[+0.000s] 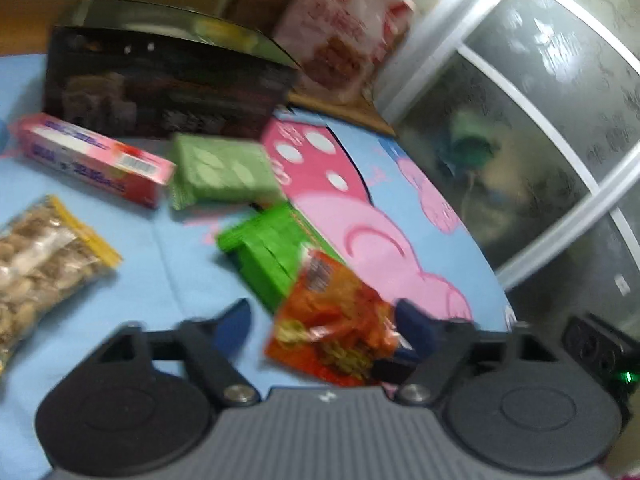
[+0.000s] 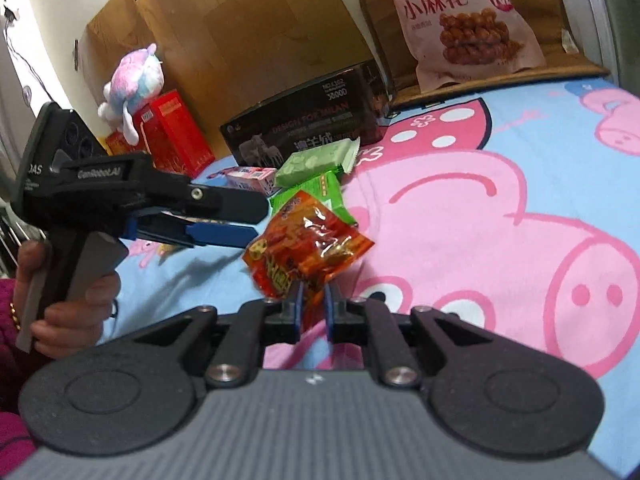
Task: Organize snacks
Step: 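Grasp the red-orange candy bag with the right gripper, then carry the candy bag over the black tin and open the right gripper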
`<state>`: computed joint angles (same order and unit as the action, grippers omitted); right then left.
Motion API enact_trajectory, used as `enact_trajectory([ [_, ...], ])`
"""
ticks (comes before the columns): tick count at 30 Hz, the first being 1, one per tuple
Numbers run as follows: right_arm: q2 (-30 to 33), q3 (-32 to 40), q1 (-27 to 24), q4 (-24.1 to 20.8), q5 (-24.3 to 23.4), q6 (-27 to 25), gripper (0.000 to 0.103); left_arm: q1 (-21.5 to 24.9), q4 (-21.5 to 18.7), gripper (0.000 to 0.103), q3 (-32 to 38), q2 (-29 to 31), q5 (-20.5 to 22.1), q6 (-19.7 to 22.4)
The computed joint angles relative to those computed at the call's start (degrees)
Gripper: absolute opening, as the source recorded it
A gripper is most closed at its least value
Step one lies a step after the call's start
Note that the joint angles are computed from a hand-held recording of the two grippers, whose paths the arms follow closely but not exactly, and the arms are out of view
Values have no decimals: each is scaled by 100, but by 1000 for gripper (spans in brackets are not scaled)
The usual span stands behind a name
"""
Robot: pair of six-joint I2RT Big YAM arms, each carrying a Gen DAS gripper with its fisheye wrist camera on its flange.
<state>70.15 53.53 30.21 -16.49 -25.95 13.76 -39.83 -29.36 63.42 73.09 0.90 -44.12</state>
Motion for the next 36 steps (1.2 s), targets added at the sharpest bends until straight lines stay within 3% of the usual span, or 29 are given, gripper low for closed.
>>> enact_trajectory([
  [4, 5, 68, -26, -102, -98, 103, 14, -262, -611, 46, 211, 10, -471, 173],
  [7, 56, 135, -138, -164, -527, 78, 14, -325, -474, 44, -127, -311, -321, -148],
  [12, 273, 397, -90, -137, -1025, 108, 13, -398, -418, 44, -476, -741, -589, -559],
  [15, 524, 786, -21, 6, -1059, 124, 13, -237, -529, 44, -327, -864, -753, -458],
  [21, 1306, 1986, 225, 307, -592, -24, 13, 382, -539, 46, 300, -710, -1144, 183],
  [29, 2863, 4044, 452, -302, 35, -185, 14, 1435, -711, 46, 1199, 172, -978, 449],
  [31, 3140, 4394, 507, -448, 110, -244, 14, 1520, -826, 53, 1407, 386, -1178, 555],
  [34, 3512, 4852, 622, -762, 321, -361, 23, 1492, -952, 66, 1548, 564, -1713, 636],
  [36, 3659, 5008, 681, -914, 474, -442, 37, 1443, -869, 69, 1461, 528, -1946, 690],
])
